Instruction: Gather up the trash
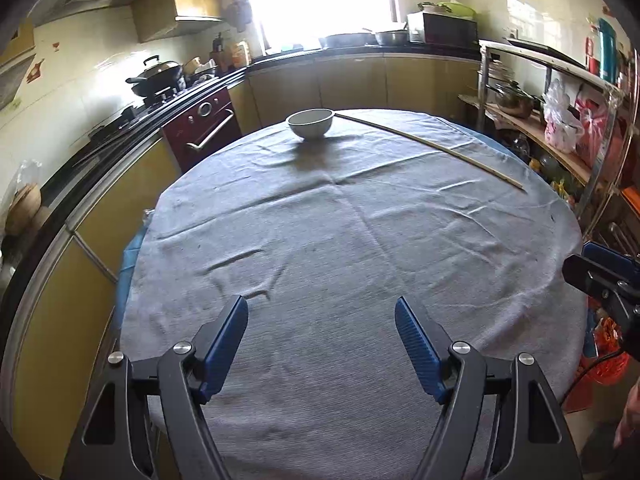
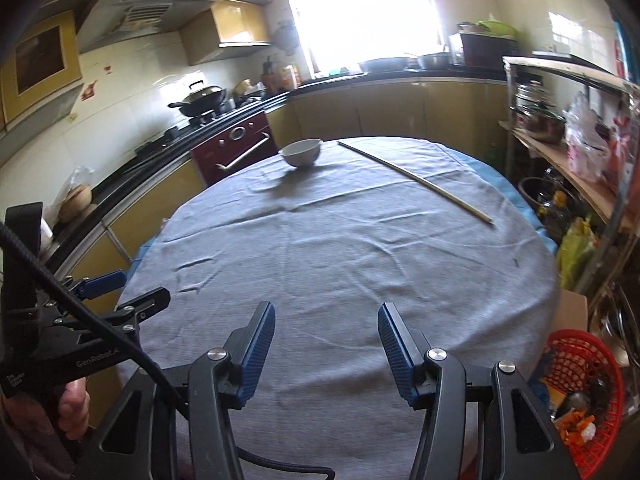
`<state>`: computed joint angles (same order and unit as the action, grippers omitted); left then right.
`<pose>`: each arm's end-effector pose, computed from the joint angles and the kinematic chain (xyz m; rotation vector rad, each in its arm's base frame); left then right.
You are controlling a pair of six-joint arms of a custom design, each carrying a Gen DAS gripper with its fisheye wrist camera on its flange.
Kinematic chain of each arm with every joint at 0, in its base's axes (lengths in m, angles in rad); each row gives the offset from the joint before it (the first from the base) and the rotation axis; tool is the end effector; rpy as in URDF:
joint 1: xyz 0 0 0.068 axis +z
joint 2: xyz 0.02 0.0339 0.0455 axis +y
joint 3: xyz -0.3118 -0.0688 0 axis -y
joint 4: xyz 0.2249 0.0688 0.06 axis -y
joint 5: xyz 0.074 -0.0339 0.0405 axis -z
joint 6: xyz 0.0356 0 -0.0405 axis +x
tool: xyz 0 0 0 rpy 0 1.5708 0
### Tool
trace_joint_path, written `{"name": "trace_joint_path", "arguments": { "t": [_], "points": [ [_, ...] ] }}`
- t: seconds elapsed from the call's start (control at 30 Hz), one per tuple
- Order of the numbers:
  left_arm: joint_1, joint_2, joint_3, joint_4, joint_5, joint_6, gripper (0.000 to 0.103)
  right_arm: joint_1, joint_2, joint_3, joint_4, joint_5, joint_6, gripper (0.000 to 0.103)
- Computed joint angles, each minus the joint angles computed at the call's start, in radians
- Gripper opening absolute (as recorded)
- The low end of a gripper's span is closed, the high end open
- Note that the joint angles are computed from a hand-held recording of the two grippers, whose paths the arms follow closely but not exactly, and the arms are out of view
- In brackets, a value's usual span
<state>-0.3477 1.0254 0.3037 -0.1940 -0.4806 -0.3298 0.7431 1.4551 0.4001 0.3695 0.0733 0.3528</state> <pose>0.1288 -0.0292 0.1928 -0.1754 2.3616 0.2789 0.1725 0.1550 0.1878 -0.4073 2.2671 0.4966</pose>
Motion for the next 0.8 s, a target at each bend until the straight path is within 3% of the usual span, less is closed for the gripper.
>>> {"name": "trace_joint_path", "arguments": {
  "t": [0.43, 0.57, 0.8],
  "points": [
    [0.22, -0.225, 0.0, -0.118, 0.099, 0.136, 0.076, 0.174, 0.066, 0.082, 0.003, 0.096, 0.053, 0.058],
    [0.242, -0.282, 0.009, -0.17, 0.094, 0.137, 0.076, 0.215, 0.081, 0.09, 0.019, 0.116, 0.07, 0.058],
    [0.172, -0.35, 0.041, -0.279, 0.001, 0.073, 0.076, 0.245, 0.05, 0.063, 0.029, 0.131, 0.079, 0.058]
  ]
}}
